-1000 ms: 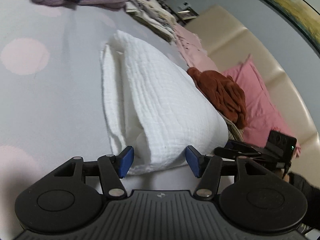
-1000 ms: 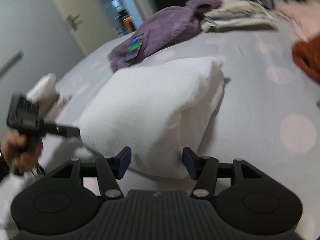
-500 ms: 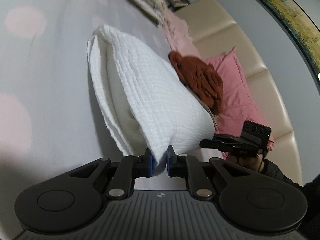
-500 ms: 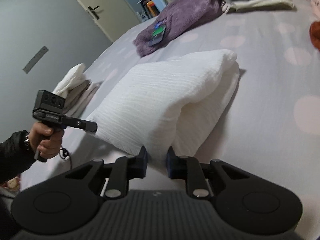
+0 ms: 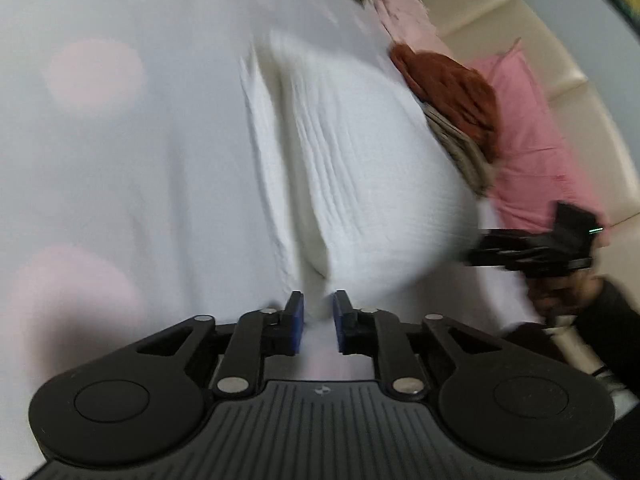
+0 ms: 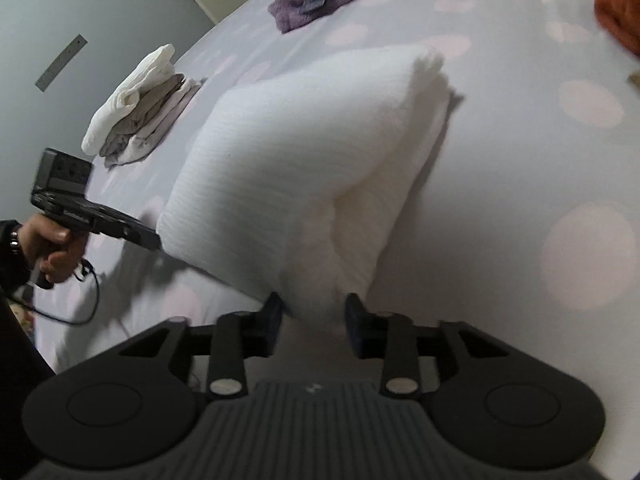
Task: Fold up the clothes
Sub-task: 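Release the bundle and lift both grippers away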
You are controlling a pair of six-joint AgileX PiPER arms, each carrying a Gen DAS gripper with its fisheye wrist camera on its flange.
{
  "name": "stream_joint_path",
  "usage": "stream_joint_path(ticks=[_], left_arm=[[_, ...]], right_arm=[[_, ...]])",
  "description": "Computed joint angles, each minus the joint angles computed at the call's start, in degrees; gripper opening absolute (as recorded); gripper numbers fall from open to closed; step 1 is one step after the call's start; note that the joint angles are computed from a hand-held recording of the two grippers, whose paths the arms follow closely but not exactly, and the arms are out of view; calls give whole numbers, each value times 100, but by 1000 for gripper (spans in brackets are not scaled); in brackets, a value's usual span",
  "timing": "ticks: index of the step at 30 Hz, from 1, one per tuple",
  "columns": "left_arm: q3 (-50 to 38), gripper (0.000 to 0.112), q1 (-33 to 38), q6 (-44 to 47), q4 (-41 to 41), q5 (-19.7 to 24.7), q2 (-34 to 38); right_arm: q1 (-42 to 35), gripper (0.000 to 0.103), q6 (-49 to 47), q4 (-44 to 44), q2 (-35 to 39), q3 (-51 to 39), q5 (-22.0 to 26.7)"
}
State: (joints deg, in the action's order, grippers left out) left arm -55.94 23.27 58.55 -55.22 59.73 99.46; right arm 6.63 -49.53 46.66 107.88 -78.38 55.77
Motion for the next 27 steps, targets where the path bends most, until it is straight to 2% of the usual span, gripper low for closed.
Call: stream_joint_path(ticks=[2, 4, 5, 7, 10, 11, 12, 14, 16, 18, 21, 23, 25, 27], left_arm=[[-82, 16, -115, -74, 105, -428, -364], [-145, 26, -325, 148, -303, -845, -585], [-155, 28, -483, 371, -714, -1047, -623], [-133, 45, -885, 1026, -1736, -1404, -579], [-178, 45, -1700, 1662, -2490, -2187, -257], [-220, 45, -1970, 1831, -2683, -2462, -133], [-280, 42, -2232, 2008, -2885, -2725, 2], [-405, 41, -2660, 2385, -3285, -3154, 284], [-322, 41, -2744, 2739, -3555, -3262, 479], [-188, 41, -2717, 2830, -3563, -3327, 525], [-124, 29, -2509, 2560, -3243, -3172, 549], [-106, 25, -2388, 2405, -3055, -3078, 570], [-160, 25, -2375, 2339, -2968, -3059, 577], [-172, 25, -2420, 2275, -2864, -3150, 522]], right_arm=[[-40, 50, 83, -131, -266, -18, -218], [171, 53, 481, -536, -568, -17, -932], [298, 53, 642, -679, -641, -35, -1277], [651, 53, 743, -663, -626, -117, -1874], [1339, 50, 1091, -984, -263, -324, -2624], [1510, 46, 1145, -1130, -159, -322, -2866], [1647, 43, 970, -1130, -133, -200, -3091], [1858, 40, -7, -586, -86, 127, -3550], [1985, 40, -1153, 314, -277, 742, -4145], [1856, 40, -2299, 1460, -612, 1308, -4246], [1591, 40, -4018, 3092, -952, 2092, -4124], [1406, 40, -4804, 3647, -1170, 2585, -4042], [1256, 40, -4674, 3480, -1344, 2808, -4081], [1128, 40, -3883, 2952, -1511, 2852, -4159]])
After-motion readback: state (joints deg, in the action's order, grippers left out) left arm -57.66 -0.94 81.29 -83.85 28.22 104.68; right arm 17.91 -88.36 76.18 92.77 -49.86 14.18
